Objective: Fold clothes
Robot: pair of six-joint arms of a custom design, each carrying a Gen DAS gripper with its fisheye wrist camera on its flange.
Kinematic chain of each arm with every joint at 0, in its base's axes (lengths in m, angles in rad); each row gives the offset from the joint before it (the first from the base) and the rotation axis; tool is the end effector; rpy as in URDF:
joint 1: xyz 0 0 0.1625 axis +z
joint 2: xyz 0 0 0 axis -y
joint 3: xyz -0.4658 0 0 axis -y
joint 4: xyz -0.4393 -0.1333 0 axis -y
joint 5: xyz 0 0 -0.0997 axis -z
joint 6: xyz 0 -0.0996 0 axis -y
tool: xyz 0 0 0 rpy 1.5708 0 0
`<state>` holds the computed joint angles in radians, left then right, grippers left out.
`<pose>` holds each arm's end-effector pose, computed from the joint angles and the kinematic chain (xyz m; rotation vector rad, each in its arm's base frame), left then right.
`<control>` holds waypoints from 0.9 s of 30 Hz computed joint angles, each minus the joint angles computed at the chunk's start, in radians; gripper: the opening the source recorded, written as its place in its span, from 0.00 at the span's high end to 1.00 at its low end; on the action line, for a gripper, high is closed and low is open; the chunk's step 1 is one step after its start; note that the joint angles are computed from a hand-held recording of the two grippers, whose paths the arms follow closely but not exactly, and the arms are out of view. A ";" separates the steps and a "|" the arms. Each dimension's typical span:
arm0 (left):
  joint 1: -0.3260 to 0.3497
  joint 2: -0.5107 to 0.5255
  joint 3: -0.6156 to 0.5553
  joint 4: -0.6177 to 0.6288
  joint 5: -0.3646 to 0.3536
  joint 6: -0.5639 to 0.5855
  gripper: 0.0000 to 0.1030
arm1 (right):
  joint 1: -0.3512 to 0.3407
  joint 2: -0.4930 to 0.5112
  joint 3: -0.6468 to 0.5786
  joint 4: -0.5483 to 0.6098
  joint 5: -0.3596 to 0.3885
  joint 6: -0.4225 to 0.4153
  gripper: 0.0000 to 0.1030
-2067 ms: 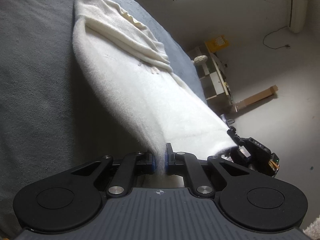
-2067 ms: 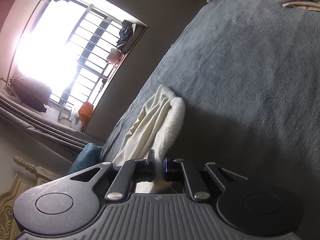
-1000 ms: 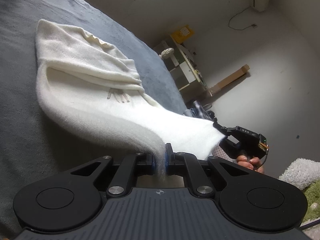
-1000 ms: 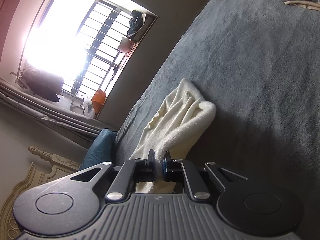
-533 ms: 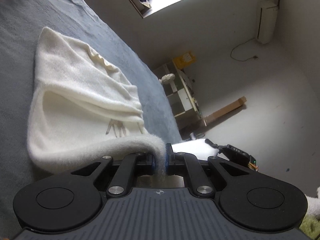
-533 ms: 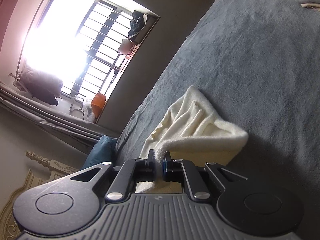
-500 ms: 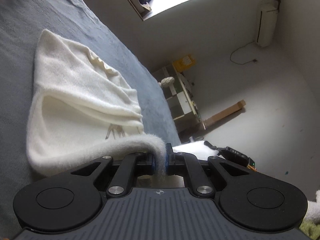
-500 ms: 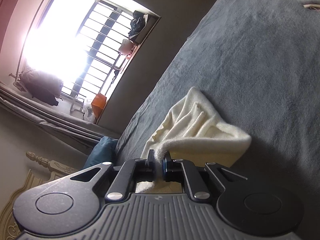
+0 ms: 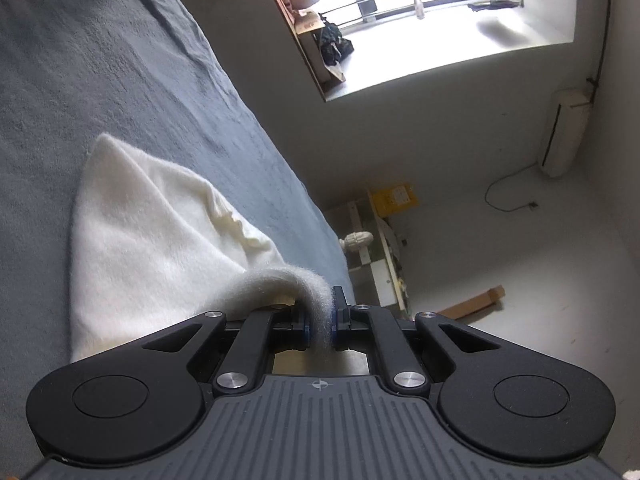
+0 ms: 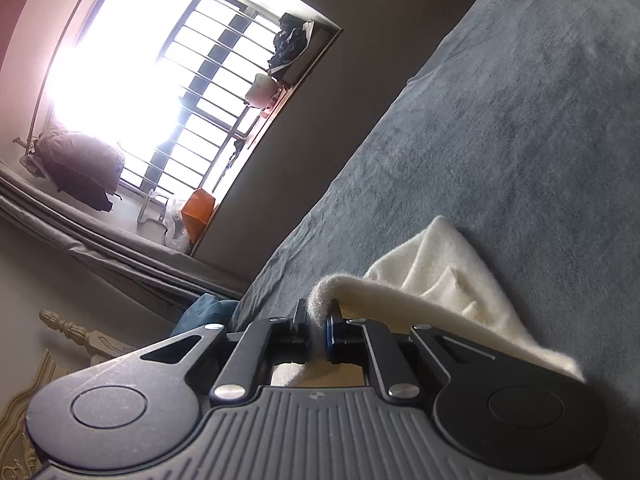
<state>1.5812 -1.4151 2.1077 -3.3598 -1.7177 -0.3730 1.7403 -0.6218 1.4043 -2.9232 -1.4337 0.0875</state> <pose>0.1244 -0.5422 0.3858 0.3570 -2.4143 1.4320 0.2844 -0.7907 0.0948 -0.1728 2.8236 -0.7968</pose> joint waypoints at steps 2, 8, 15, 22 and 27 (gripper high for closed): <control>0.017 0.025 -0.036 0.009 -0.005 -0.010 0.94 | 0.006 0.045 -0.066 0.026 -0.004 -0.002 0.92; 0.068 0.094 -0.135 0.047 -0.028 -0.039 0.94 | 0.011 0.171 -0.252 0.105 -0.018 0.008 0.92; 0.101 0.155 -0.225 0.106 -0.015 -0.041 0.94 | 0.004 0.283 -0.411 0.178 -0.048 0.024 0.92; 0.119 0.206 -0.288 0.148 0.018 -0.056 0.93 | -0.012 0.380 -0.543 0.226 -0.068 0.043 0.92; 0.155 0.251 -0.351 0.203 -0.011 -0.145 0.85 | -0.056 0.475 -0.687 0.308 0.021 0.106 0.88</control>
<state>1.7359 -1.1636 1.7566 -3.1571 -1.7289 -0.5175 1.6841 -0.1470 0.7172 -2.6148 -1.4123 0.1932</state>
